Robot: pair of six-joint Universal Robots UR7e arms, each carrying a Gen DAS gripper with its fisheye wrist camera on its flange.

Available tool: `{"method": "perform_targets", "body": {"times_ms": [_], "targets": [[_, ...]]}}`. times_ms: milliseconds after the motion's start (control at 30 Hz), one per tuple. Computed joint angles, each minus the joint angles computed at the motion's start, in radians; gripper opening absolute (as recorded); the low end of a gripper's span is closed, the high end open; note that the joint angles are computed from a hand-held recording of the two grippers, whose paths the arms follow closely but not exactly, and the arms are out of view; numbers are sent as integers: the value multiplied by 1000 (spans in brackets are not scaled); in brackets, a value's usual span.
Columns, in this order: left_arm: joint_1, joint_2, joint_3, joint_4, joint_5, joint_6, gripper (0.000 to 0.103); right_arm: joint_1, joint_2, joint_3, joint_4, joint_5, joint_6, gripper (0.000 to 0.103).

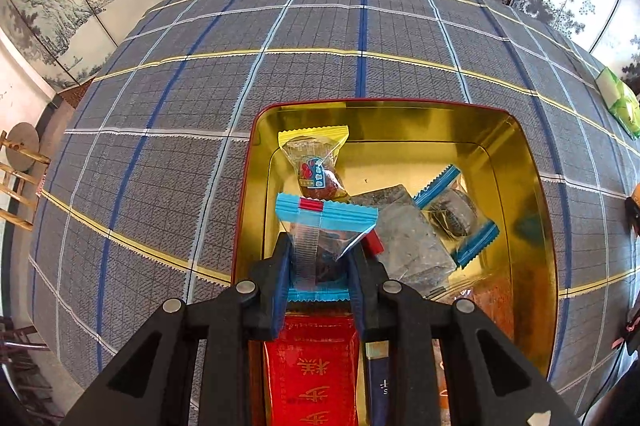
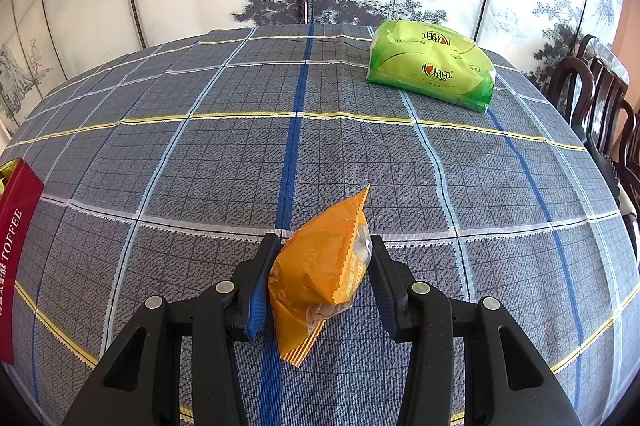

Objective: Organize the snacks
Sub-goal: 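Carry the blue candy into the tin and open the left tool, then withdraw the open left tool from the tin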

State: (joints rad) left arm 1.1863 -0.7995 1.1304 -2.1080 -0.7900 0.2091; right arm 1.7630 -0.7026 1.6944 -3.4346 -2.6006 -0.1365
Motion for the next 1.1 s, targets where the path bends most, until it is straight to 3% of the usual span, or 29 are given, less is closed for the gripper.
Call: {"method": "perform_targets", "body": {"times_ms": [100,167,267,633,1100], "targets": [[-4,-2,9,-10,15,9,29,0,1,-1,0,-1,0,46],[-7,-7,22,-29,27,18,40,0,1,-1,1,-2,0,46],[-10,-15,37,-51,30,32,49,0,0,-1,0,-2,-1,46],[-25,-65,92,-85,-5,49,61,1,1,-1,1,-3,0,46],[-55,-145,237,-240,14,96,64,1,2,-3,2,-6,1,46]]}}
